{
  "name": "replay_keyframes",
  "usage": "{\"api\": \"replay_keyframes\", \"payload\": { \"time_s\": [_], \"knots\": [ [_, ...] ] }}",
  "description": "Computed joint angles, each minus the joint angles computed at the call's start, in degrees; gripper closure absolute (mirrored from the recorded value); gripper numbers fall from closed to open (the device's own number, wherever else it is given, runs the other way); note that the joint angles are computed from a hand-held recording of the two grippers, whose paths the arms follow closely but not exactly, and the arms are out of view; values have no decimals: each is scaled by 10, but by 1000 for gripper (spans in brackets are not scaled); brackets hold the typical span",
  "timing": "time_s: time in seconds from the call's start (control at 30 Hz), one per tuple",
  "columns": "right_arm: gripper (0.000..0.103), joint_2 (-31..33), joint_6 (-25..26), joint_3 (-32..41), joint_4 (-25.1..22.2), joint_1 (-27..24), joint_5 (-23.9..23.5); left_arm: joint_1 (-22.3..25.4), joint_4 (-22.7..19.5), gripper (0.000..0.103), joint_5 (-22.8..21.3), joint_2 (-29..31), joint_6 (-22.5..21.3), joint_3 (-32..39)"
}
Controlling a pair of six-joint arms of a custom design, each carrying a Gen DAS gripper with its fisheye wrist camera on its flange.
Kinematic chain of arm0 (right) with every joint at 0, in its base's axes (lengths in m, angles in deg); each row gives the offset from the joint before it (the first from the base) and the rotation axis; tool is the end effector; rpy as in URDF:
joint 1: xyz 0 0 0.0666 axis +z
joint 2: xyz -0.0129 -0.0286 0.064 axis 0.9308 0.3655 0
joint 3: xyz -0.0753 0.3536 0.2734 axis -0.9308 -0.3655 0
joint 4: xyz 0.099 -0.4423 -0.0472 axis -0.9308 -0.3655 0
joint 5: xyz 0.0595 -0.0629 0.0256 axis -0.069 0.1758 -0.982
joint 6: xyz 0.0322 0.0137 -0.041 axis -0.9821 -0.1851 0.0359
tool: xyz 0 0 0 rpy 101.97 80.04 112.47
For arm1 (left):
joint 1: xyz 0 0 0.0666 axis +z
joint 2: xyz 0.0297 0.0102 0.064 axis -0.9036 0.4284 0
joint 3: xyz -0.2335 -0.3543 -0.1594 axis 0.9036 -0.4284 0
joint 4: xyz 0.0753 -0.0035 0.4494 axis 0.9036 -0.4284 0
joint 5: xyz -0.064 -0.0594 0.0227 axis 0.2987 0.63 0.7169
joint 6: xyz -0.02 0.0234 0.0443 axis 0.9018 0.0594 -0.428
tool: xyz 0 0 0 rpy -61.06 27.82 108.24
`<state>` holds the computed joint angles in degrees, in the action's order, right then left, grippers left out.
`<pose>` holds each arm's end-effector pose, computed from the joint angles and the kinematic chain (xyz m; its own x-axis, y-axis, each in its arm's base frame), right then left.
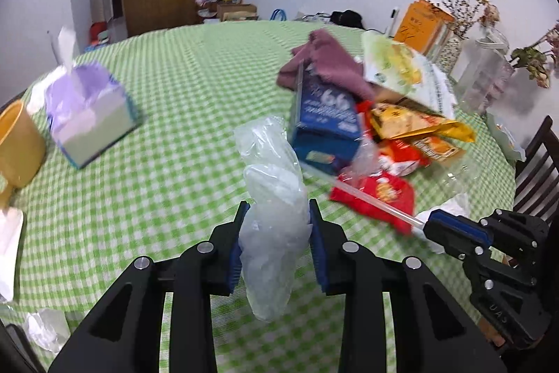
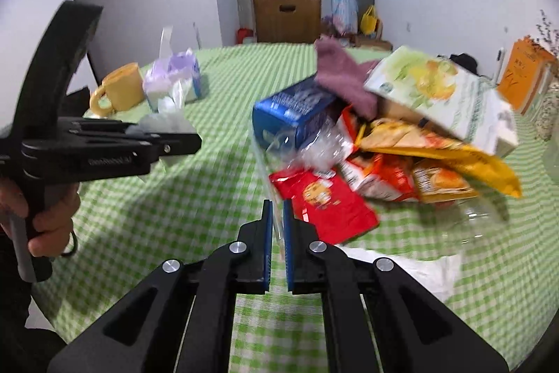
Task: Collect trash
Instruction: 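Grasp a clear plastic bag with the left tool while the right tool grasps the clear straw, then carry the bag and straw to the cardboard box and open both tools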
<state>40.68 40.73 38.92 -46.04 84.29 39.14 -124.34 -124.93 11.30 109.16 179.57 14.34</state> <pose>0.4063 0.1377 0.4228 -0.2626 -0.6038 -0.7526 -0.9418 0.3300 0.0638 0.2543 -0.3900 0.4127 -0.5628 -0.5284 -0.6356 -0.5636 0.8078 -0.1726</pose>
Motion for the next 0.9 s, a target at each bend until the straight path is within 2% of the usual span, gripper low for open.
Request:
{"api": "replay_keyframes", "payload": {
  "time_s": [0.2, 0.37, 0.63, 0.9],
  "knots": [
    [97, -8, -15, 12, 4, -53, -49, 9, 15, 73, -16, 28, -72, 49],
    [98, -7, -41, 20, 25, -104, -75, 22, 48, 73, -19, 68, -163, 106],
    [98, 24, -91, 37, 71, -201, -68, 45, 118, 73, 8, 152, -321, 210],
    [99, 67, -134, 64, 98, -278, -59, 56, 147, 73, 45, 225, -419, 305]
  ]
}}
